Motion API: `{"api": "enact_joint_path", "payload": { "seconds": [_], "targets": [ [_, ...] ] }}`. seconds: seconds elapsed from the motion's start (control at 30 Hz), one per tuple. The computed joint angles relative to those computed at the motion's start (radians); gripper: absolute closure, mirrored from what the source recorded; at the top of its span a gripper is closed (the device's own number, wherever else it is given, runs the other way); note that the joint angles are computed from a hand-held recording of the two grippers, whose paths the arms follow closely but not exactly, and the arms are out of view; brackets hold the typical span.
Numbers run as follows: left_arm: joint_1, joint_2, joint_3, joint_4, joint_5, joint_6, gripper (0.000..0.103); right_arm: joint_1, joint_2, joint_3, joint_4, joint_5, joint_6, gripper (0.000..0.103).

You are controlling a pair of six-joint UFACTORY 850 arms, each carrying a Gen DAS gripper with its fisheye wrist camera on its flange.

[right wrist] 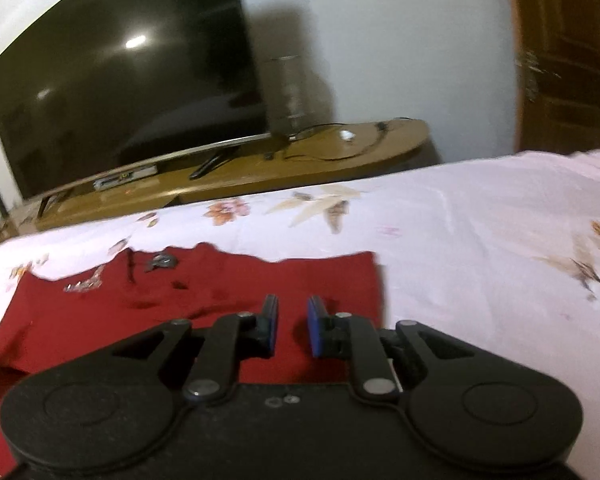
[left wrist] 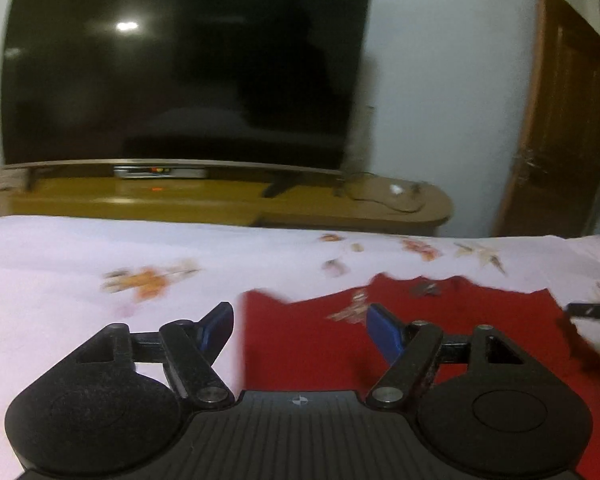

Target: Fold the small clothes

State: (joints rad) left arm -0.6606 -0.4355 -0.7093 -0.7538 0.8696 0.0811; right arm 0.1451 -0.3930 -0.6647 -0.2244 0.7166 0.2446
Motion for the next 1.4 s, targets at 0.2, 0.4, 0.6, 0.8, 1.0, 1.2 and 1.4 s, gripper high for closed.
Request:
{"api": "enact_joint_path", "payload": {
  "seconds": [0.2, 0.4, 0.6, 0.8, 1.0, 1.2, 1.4],
  "targets": [
    [0.070, -0.149, -0.160, 0.052, -0.171, -0.016, 0.029, 0.049, -0.066, -0.061, 0.023, -0.022, -0.075, 0.086],
    [0.078, -0.161, -0.141, 0.036, -0.162, -0.021, 0.029, 0.037, -0.115, -0.092, 0.112, -0.067, -0.132, 0.093],
    [0.080, -0.175, -0.150, -0.018, -0.173, 0.010, 0.027, 0.037, -0.080, -0.058, 0.122, -0.025, -0.134, 0.083],
    [0.034, -0.122, -0.103, -0.088, -0.100, 0.056, 0.025, 0.043, -0.077, -0.071, 0.171, -0.098, -0.197, 0.084],
    [-0.064, -0.105, -0.090, -0.143, -0.042, 0.142, 0.025, 0.033, 0.003, 0.025, 0.026, 0.012, -0.060, 0.080],
    [-0.077, -0.140, -0.140, -0.253, -0.109, 0.245, 0.024, 0.077, -0.054, 0.007, 0.163, -0.039, -0.211, 0.081],
    [-0.091, -0.168, -0.137, -0.268, -0.097, 0.218, 0.017, 0.064, -0.042, 0.037, 0.133, -0.017, -0.212, 0.079]
  ]
}}
